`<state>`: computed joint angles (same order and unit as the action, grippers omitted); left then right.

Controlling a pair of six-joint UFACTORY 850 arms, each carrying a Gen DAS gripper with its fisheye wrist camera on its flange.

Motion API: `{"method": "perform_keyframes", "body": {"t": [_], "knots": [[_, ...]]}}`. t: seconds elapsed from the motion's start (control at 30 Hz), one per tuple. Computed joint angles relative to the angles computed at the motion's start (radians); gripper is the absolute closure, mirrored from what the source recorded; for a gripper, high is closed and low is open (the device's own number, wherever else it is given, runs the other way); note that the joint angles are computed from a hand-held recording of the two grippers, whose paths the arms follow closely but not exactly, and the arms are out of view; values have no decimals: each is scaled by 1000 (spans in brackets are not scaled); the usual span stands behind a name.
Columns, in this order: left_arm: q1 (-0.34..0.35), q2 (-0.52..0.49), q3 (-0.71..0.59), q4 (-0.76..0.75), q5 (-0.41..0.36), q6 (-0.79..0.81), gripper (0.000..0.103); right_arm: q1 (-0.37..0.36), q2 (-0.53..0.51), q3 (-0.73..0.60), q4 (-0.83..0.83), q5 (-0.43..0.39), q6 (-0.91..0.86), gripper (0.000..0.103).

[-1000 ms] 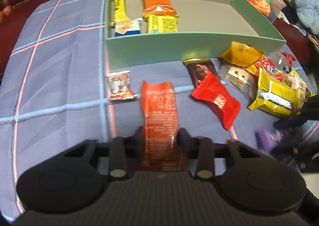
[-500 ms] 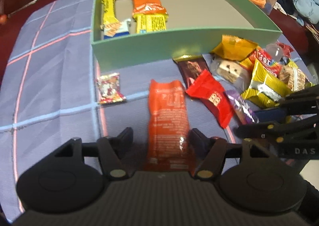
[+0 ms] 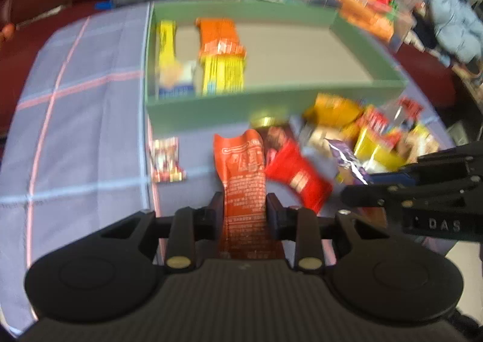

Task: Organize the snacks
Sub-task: 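Carry the orange-red wrapper and purple lollipop into the tray and release them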

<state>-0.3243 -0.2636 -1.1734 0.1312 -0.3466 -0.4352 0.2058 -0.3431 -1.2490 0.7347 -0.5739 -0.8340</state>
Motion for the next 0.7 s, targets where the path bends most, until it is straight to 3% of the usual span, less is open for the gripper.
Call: {"method": "perform_keyframes", "body": {"t": [0.13,0.27,0.5,0.7], "knots": [[21,-19,-79,-38,16,42,74,-17,-11,-73,84,-29,-38,90],[38,-122,-239,-8,-10,21,74,-30,-89,-215,109,-22,4,90],[66,-421,-644,-169,-135,176,74,-35,-322,-558,20,-54,213,90],[86,-706,-1033,-195,-295,172,74,-44,-536,-855,-72,-124,386,90]]}}
